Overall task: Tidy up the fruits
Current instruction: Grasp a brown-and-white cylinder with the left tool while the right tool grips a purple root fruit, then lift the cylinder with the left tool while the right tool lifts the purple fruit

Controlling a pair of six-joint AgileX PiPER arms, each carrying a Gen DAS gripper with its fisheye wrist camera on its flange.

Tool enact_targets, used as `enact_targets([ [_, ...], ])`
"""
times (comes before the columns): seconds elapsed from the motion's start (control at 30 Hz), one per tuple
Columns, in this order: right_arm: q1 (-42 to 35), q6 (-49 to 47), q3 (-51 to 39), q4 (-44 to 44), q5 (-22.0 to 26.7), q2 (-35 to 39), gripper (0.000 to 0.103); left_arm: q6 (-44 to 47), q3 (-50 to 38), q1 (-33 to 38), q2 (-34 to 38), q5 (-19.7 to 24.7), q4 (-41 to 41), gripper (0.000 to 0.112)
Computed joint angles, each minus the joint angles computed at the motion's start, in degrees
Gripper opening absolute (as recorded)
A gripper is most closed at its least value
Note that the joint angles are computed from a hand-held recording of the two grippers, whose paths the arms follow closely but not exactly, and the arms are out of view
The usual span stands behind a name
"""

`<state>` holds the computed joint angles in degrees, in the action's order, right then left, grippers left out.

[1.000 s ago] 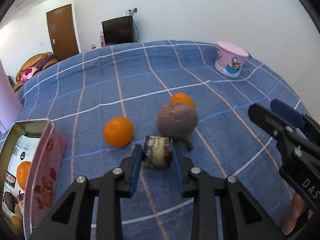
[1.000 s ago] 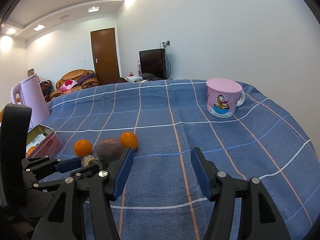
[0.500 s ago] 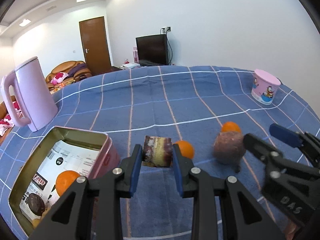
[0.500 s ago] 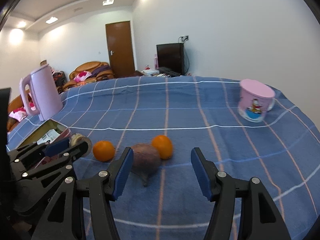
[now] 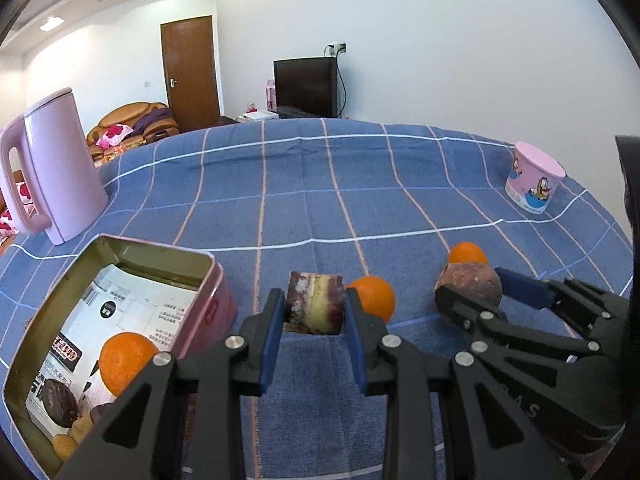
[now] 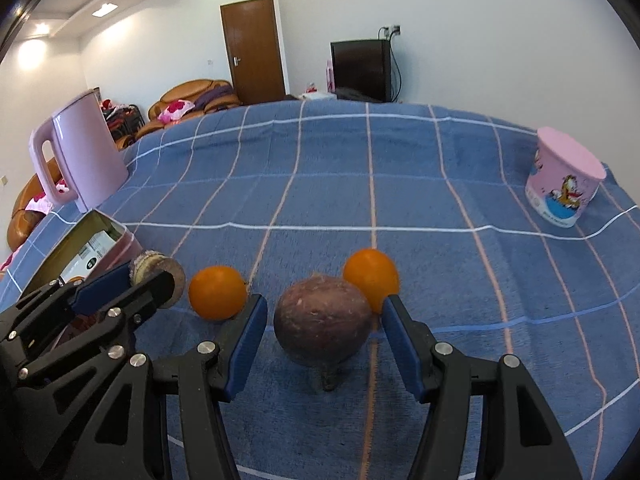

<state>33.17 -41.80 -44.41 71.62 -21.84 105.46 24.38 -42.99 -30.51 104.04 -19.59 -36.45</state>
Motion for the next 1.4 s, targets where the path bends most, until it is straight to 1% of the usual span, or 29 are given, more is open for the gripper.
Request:
enact_targets([
  [0.13, 0.24, 1.41, 0.68, -1.15, -0.69, -0.47, 0.053, -1.63, 0.74, -0.1, -0.39, -1.03, 1.28, 0.031],
  [0.23, 1.19, 4.67, 2.12, -3.7, -2.74, -1.31, 0.053, -1.96, 1.19, -0.28, -0.51, -1.93, 1.3, 0.031],
  [0.37, 2.43, 6.35, 3.3, -5.04, -5.07, -2.34, 0.053, -2.34, 1.96, -0.53, -0.92, -3.2, 1.35, 0.031],
  [0.5, 2.93, 10.01, 4.78, -8.63, -6.66, -3.32, 0.053, -1.3, 2.83, -1.39, -1.38, -5.26, -0.07, 0.031],
  [0.7, 5.06, 15.43, 7.48, -12.64, -11.69, -4.58, 0.053, -1.53, 4.74, -2.57, -2.28, -9.06, -0.41, 0.031],
  [0.8, 6.63, 16.99, 8.98, -12.97, -15.02, -5.17, 0.053, -1.99, 5.34, -2.72, -2.57, -10.23, -0.22, 0.031],
  [0.97, 8.52, 17.37, 10.24, -12.77, -18.74, -5.78, 0.053, -2.37, 6.09, -3.22, -2.8, -12.12, -0.4, 0.031],
  [1.2, 10.13, 18.58, 11.24, -12.95, -21.51, -6.02, 0.053, -3.19, 7.81, -4.13, -3.33, -15.63, -0.6, 0.031],
  [1.4, 11.97, 20.24, 12.85, -13.06, -25.17, -6.26, 0.053, -4.01, 8.73, -4.62, -3.65, -17.57, -0.69, 0.031],
])
